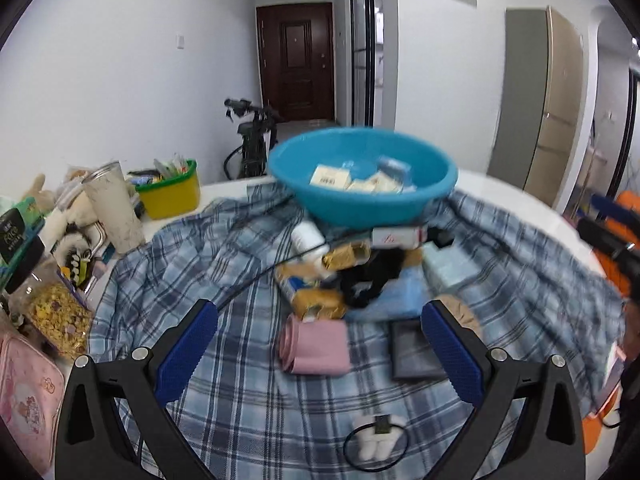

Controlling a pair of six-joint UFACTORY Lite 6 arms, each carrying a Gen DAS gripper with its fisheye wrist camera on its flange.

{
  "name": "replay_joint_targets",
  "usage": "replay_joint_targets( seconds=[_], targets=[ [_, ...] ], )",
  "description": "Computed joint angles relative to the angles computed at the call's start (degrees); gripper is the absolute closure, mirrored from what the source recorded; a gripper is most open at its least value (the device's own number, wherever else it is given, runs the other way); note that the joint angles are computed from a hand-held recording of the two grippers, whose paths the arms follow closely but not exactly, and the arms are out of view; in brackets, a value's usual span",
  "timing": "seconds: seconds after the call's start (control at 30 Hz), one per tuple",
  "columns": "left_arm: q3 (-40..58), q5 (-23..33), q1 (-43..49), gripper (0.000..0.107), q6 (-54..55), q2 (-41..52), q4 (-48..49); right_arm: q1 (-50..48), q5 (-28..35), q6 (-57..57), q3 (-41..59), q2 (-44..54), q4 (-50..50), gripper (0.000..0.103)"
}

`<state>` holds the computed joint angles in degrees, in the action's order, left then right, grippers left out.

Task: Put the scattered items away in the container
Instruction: 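Move the left tool toward the pink cup on the shirt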

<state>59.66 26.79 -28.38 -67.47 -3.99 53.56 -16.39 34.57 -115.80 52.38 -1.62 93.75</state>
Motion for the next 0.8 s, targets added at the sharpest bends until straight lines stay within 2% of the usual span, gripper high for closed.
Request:
replay_joint_targets(
  seconds=[0.1,0.17,0.23,0.43,0.6,0.77,0.8],
  targets=[
    [-2.23,-7.95,4.39,0.004,10.47,1.97,-11.49,0.67,-1.04,-2.29,-1.12,0.50,1.26,0.000],
    [-2.22,-9.48,5.13,0.004,10.70,4.77,-9.74,1.26,-1.66,-3.42,-1.57,1.25,1.79,0.000],
    [0.16,-5.97,4.23,0.004,5.10,10.05,-2.27,1.61,-2.04,-4.47,-1.66,2.46,2.30,0.000],
    [7.03,-2.11,4.28,0.004,5.47,22.15,3.39,3.35,-4.13,-7.55,-0.52,7.05,4.79,0.000],
    [12.85,-0.04,4.58,0.004,8.43,29.48,3.32,4.25,-5.61,-8.30,1.62,11.06,5.48,0.000],
    [15.44,-2.79,6.47,0.006,14.07,32.10,-0.72,4.11,-5.98,-8.55,2.10,12.13,5.38,0.000],
    [15.58,-4.14,7.23,0.011,16.37,32.12,-3.21,3.96,-5.96,-8.52,2.00,12.09,5.22,0.000]
  ],
)
